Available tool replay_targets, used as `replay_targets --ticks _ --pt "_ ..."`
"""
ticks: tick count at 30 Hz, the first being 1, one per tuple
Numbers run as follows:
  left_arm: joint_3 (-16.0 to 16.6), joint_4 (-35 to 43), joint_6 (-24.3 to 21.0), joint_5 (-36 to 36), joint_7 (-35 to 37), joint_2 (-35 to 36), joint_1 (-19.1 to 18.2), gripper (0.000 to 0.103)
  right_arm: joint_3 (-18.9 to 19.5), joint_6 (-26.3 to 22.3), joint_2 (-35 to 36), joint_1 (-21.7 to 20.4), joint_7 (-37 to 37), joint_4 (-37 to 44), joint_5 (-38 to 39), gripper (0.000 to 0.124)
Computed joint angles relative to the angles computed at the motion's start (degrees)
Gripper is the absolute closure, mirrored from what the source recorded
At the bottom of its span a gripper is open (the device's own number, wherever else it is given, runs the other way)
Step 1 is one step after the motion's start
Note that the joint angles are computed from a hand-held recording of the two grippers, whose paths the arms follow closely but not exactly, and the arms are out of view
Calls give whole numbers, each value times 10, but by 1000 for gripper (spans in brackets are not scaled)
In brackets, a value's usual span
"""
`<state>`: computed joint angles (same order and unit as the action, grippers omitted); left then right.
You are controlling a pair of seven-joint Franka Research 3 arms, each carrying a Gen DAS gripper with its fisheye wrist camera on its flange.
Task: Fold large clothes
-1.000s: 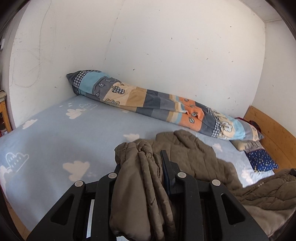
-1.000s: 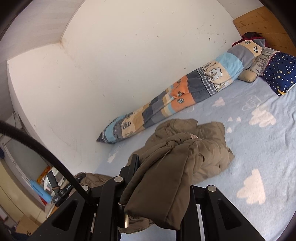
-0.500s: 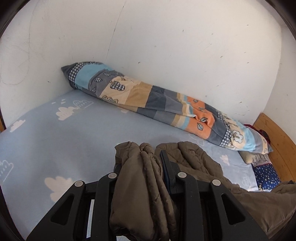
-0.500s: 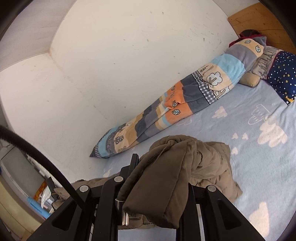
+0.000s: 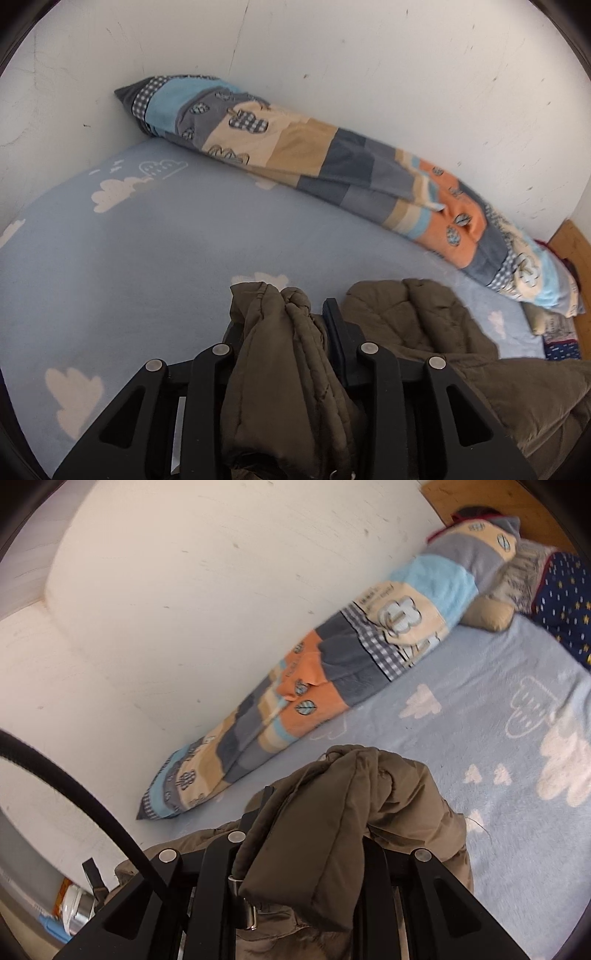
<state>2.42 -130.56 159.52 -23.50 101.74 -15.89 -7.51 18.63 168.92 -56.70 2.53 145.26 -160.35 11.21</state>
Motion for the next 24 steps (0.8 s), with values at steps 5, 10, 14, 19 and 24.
replay_targets --ticks 5,10,14,19,24 --pt "-12 7 11 10 -9 33 6 67 -8 44 65 -7 10 -12 15 103" --pt "-22 8 18 13 -9 43 13 64 3 53 102 -25 8 -7 8 103" --pt "-18 11 18 6 10 43 10 60 -8 65 117 -15 9 -15 17 102" --pt "-2 22 -10 -55 38 37 6 53 -24 68 111 4 -1 -21 27 101" --pt "-8 15 17 -80 36 24 18 28 -70 97 107 53 -24 -30 56 86"
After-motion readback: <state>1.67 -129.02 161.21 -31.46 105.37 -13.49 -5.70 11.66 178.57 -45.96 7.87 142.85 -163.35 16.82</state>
